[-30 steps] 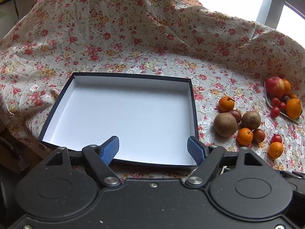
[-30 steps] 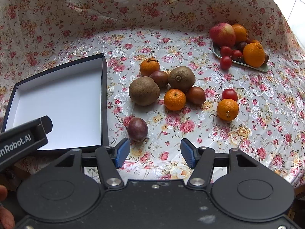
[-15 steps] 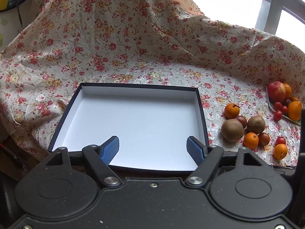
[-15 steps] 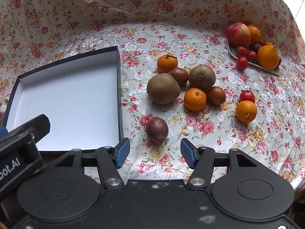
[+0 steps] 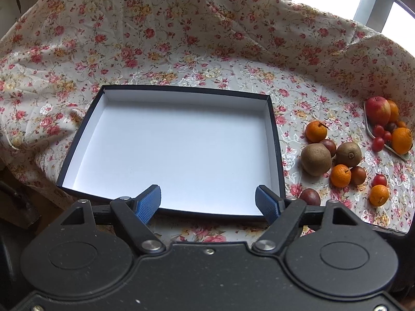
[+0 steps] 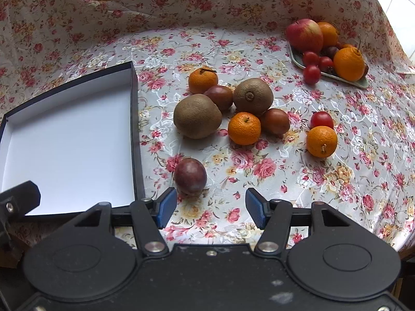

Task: Organize fruits
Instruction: 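Move both tools from the box toward the loose fruit pile, then grasp a brown kiwi with the left tool while the right tool grasps a mandarin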

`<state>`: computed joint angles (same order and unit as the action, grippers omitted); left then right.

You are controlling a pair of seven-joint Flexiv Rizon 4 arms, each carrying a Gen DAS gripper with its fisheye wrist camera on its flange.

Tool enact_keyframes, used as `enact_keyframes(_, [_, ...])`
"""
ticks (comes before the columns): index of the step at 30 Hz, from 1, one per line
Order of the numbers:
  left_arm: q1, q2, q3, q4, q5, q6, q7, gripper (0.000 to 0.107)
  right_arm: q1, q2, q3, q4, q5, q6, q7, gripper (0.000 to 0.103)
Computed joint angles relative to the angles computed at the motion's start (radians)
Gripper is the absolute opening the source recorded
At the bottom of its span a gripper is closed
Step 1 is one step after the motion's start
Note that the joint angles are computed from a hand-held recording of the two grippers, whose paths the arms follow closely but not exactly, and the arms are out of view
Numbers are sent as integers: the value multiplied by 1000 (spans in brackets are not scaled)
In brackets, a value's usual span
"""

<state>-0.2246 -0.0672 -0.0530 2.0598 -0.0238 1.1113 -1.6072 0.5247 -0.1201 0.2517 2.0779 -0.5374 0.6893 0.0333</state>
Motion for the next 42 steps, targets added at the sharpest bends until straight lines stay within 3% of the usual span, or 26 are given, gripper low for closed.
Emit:
enact_keyframes(4, [-17,-29,-7,-67,94,-7,-52,80,-18,14,1,15,60,33,0,60])
enact_keyframes(9, [-39,-104,-39,-162,36,-28,31,80,-42,38,-2,23,120,6,-32,60])
enact_keyframes(16, [-96,-207,-48,-289,39,-34,72,80,-100,104,-19,61,122,-33,22,60])
enact_keyframes(22, [-124,-292,-57,-376,2,-103,113,80,-170,150,-37,101,117,-25,4,58])
enact_keyframes(26, [-141,-343,-58,-448,-19,-240,111,77,-232,195,-56,165,157,64,-24,58])
enact_keyframes(31, [-155,-368,-54,-479,-35,-309,94,77,-289,233,-62,240,230,186,2,58])
enact_keyframes(36, [-171,-401,-41,-529,-13,-363,69,77,-302,234,-60,254,299,218,-4,58])
enact_keyframes(42, [-176,-436,-38,-569,-3,-411,59,77,-301,207,-58,245,287,232,-40,58])
